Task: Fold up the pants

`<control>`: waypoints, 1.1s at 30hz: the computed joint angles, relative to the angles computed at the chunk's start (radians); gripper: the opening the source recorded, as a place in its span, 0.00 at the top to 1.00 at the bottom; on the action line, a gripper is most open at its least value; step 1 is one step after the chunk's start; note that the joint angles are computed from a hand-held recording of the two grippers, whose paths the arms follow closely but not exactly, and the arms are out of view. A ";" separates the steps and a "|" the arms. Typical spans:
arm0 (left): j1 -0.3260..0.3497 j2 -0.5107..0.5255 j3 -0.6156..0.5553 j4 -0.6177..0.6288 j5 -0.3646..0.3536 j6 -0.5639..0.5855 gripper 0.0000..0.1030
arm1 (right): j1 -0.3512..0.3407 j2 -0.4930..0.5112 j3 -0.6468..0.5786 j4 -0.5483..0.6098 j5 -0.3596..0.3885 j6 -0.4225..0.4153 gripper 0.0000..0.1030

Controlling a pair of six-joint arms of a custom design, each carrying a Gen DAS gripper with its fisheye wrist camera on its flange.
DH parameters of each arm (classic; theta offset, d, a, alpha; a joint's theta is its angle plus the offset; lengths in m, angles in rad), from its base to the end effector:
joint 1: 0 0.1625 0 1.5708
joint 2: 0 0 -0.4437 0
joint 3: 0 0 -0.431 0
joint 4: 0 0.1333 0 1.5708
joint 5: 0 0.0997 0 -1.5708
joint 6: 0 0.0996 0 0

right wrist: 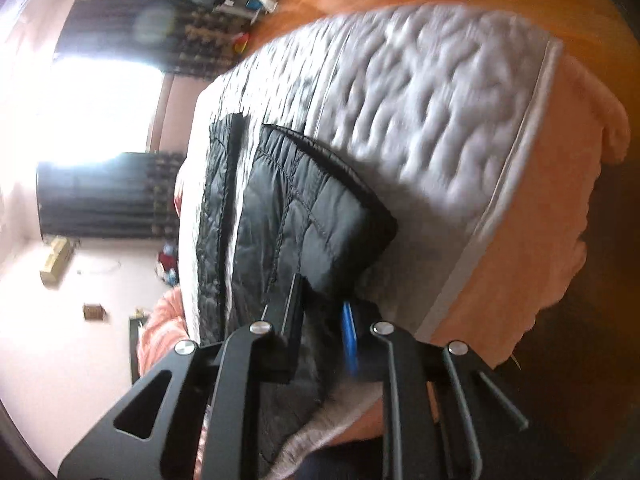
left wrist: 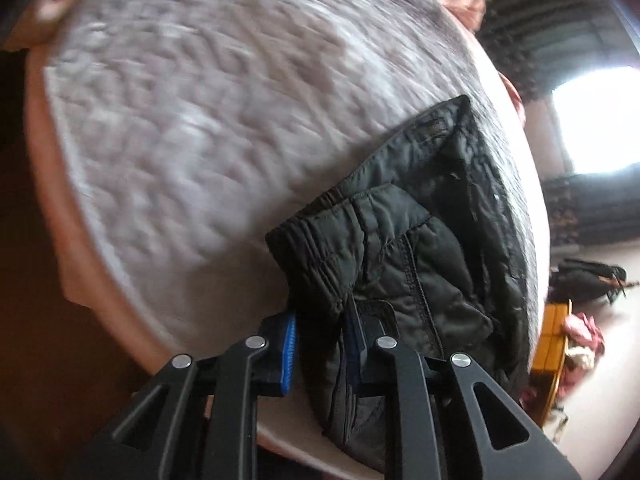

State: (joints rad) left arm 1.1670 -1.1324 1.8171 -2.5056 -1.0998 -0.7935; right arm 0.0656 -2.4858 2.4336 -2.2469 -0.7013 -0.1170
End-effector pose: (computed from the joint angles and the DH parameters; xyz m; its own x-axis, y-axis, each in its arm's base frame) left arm -0.0876 -0.6594 0.2303 -0.8770 -0.4620 -0.1319 -0.3486 0.8008 -0.4870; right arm -0.1818 -0.2218 0.4740 -0.6329 0.6006 -0.4886 0.6754 0.1199 -0.7276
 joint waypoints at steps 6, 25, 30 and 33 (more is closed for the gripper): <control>0.028 -0.009 -0.011 0.057 0.017 0.061 0.78 | 0.169 0.084 -0.007 -0.154 -0.260 0.056 0.82; -0.002 0.378 -0.721 0.276 -0.067 0.501 0.04 | 0.828 0.475 -0.287 -0.126 -1.057 0.136 0.40; 0.053 0.569 -1.066 0.479 -0.102 0.506 0.04 | 0.921 0.536 -0.396 -0.136 -1.062 0.111 0.30; 0.073 0.690 -1.270 0.611 -0.137 0.521 0.04 | 0.961 0.641 -0.515 -0.129 -1.012 0.105 0.28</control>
